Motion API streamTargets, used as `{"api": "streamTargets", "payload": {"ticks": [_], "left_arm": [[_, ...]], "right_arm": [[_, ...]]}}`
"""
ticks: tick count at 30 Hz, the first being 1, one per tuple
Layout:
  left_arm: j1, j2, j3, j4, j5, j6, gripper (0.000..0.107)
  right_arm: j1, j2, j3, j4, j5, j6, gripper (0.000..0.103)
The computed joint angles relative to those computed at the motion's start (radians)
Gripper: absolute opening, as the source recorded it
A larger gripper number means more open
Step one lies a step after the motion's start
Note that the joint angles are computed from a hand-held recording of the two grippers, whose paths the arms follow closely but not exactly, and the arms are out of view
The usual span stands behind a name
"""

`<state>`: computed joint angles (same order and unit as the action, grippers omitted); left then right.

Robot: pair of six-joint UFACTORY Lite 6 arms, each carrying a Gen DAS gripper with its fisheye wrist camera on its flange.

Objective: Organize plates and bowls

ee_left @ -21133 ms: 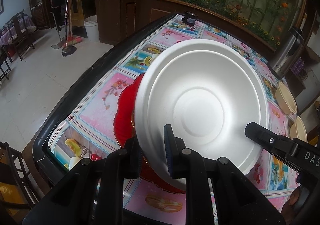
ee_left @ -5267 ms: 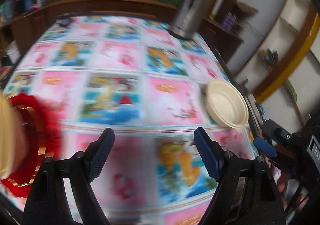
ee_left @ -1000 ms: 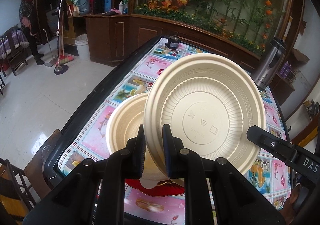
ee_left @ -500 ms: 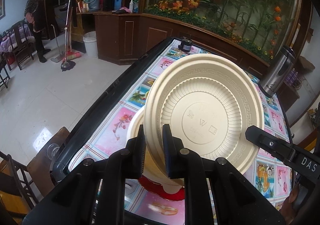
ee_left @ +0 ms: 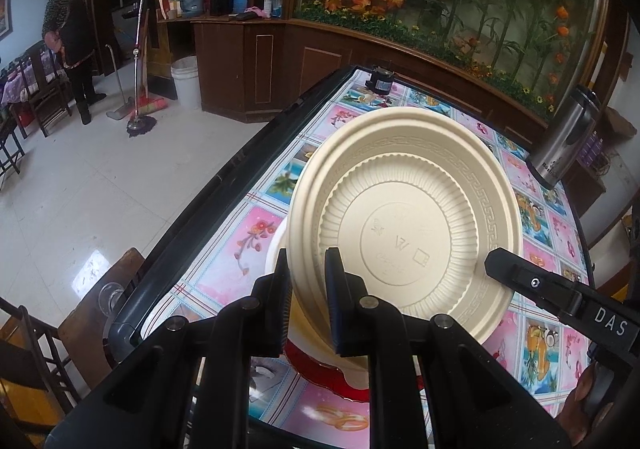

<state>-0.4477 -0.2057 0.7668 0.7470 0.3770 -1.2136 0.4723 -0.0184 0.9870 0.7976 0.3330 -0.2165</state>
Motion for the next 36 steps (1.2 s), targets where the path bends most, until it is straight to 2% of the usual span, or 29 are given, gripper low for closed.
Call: {"api": "streamTargets", "payload": {"ticks": [36], "left_arm": [[0.072,0.033,0.002,-0.093,-0.050,0.114,0.013]], "right_arm": [[0.027,0.063,0.051,-0.039,-0.003,0.044,0.010]]}}
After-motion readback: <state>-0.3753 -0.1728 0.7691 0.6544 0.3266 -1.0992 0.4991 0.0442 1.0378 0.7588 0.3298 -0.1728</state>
